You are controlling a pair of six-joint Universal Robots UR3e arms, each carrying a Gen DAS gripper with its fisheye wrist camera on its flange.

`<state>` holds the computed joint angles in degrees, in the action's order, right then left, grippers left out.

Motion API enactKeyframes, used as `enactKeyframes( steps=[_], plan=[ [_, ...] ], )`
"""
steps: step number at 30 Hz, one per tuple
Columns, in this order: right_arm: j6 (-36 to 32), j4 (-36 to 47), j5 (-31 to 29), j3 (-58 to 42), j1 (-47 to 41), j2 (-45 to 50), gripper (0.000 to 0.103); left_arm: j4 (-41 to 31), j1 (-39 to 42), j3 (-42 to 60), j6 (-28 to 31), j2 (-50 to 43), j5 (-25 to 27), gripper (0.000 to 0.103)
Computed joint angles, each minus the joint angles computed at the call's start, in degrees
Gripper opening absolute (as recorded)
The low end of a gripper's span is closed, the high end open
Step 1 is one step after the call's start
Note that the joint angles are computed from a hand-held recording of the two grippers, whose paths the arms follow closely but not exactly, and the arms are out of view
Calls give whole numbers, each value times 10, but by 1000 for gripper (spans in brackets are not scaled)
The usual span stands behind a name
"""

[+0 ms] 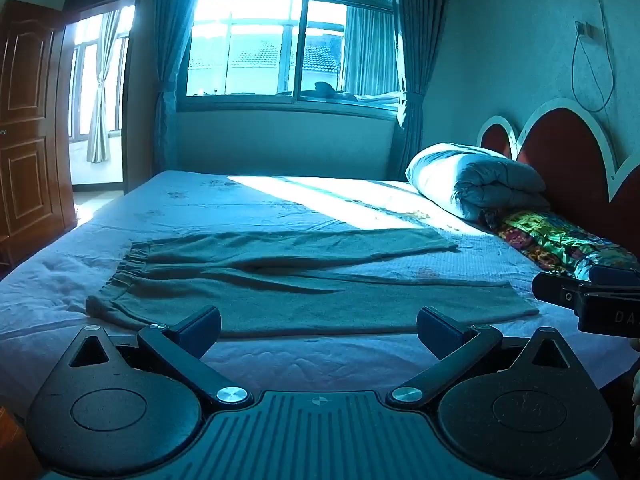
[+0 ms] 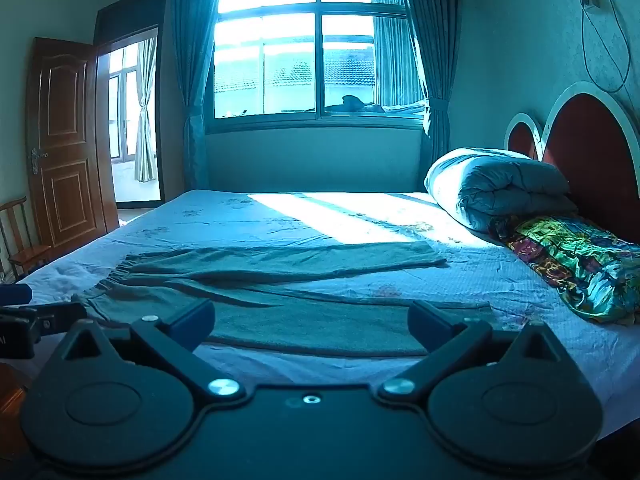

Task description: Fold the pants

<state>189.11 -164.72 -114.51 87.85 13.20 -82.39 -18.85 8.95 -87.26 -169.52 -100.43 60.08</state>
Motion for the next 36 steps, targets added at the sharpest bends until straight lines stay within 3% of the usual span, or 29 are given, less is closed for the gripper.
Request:
enactKeyframes(
  steps=[36],
  plan=[
    [0,-4,4,10,-4,-2,97,6,-2,0,-4,-2,5,103]
  ],
)
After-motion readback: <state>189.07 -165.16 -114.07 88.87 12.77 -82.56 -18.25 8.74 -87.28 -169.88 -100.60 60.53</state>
